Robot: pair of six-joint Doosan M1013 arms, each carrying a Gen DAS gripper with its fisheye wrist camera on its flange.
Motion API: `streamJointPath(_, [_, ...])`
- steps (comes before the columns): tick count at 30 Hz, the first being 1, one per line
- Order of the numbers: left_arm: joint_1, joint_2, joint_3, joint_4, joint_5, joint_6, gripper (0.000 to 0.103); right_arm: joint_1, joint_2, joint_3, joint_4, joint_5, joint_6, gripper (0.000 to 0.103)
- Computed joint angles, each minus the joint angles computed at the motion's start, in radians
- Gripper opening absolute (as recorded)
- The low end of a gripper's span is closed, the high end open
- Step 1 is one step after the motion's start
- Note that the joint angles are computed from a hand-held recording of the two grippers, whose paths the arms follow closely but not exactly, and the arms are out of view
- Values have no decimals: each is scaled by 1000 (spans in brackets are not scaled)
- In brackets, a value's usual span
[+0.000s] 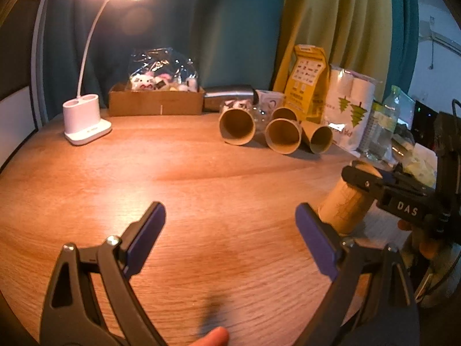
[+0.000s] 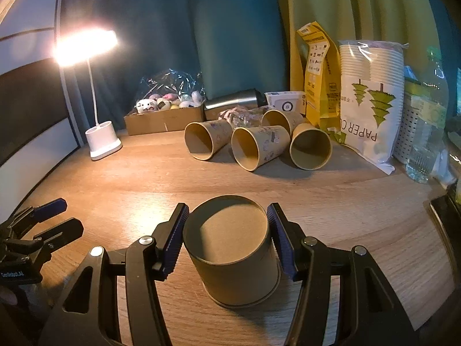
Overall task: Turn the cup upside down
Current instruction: 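Lower the cup rim-down onto the table and open the right gripper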
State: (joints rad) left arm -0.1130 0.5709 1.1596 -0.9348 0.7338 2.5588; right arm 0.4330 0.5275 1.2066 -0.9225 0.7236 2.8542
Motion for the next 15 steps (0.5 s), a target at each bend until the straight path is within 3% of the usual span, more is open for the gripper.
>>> streamJointPath(15, [-7,-11,16,16,-39,-1,93,2,2,4,-5,-2,7,60])
